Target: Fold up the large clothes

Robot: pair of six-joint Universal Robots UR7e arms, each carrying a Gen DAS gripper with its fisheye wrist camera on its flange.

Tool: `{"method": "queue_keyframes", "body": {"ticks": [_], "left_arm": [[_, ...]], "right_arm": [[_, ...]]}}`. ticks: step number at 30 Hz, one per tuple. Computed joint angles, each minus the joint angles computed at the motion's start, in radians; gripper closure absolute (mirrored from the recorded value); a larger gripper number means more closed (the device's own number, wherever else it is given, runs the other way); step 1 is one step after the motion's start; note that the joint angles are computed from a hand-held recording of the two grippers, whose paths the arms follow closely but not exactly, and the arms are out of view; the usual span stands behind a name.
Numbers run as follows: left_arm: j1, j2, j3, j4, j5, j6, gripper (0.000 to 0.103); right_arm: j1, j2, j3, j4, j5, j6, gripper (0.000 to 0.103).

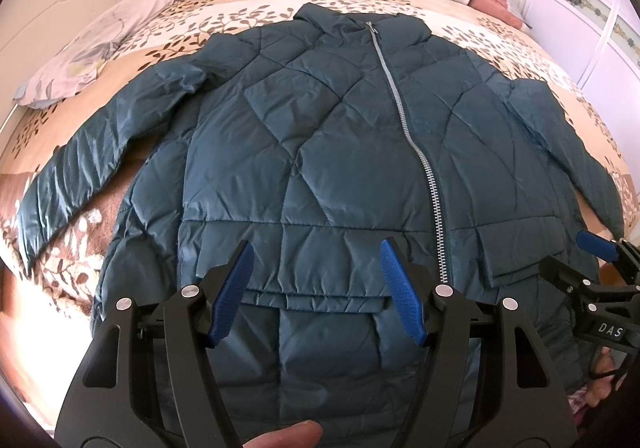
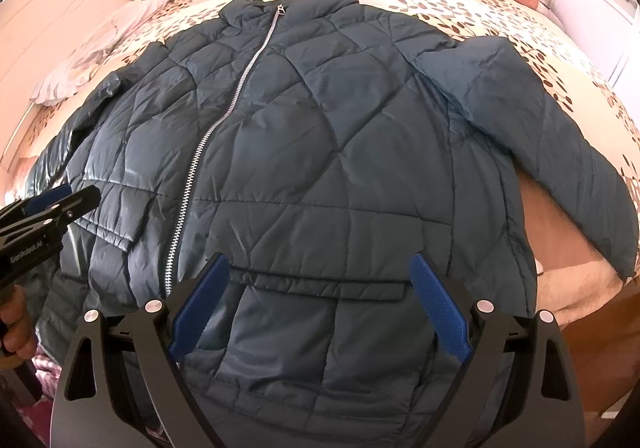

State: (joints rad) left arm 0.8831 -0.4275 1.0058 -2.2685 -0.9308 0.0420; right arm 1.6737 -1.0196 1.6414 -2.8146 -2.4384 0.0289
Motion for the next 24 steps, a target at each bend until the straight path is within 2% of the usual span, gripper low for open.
{"method": "queue_keyframes", "body": {"ticks": [24], "left_arm": [[-0.001, 0.003, -0.004, 0.004, 0.003, -0.003, 0.037]], "right_arm": [[-0.001, 0.002, -0.004, 0.004, 0.002, 0.005, 0.014]]}}
